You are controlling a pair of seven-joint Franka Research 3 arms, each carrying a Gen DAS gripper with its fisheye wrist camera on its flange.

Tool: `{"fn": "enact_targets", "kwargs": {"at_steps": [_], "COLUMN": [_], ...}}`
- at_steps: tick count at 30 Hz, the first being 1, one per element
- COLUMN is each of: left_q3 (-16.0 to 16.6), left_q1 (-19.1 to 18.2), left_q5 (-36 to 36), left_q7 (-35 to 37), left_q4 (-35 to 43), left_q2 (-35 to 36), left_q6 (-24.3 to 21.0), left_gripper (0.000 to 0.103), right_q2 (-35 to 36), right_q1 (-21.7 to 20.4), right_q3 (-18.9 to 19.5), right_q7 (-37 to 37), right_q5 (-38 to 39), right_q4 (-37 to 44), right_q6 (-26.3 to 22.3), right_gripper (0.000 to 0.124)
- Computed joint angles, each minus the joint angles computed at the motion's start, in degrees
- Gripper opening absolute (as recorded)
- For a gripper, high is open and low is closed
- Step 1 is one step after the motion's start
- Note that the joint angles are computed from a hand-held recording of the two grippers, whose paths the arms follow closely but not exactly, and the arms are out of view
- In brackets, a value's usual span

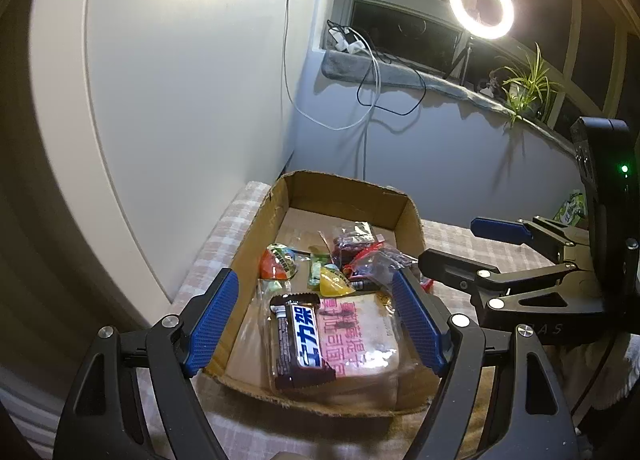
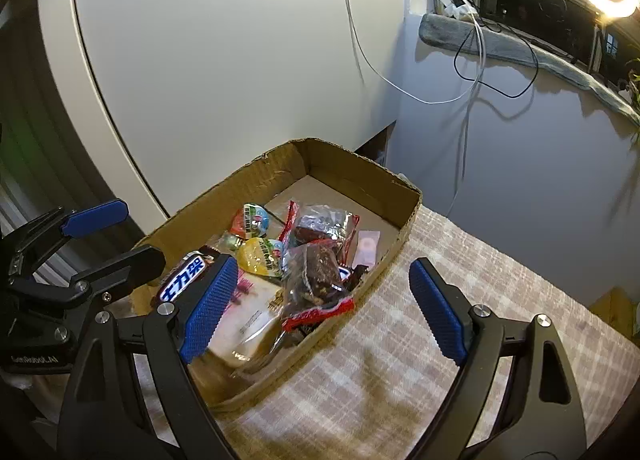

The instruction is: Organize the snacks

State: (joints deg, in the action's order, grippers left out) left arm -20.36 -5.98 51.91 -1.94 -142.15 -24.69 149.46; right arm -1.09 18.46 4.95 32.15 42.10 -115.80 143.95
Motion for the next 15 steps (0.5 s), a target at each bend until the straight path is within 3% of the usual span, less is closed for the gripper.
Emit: {"fn": "enact_targets", "kwargs": {"at_steps": [15], "left_q3": [-3.33], "left_q1": [-3.27], "left_q5": [-0.92], "left_q7": [-2.44], "left_q4": [0.12], "left_q2": [-3.01], "left_q6": [-6.88], "left_gripper": [0.079], "right_q2": [-10.73], "right_q1": [1.05], "right_q3": [-2.91], "right_q7": [-6.21], "right_q5": [6.58], "right_q4": [-9.98], "right_q6": [3.18], "right_gripper": [0.093]}}
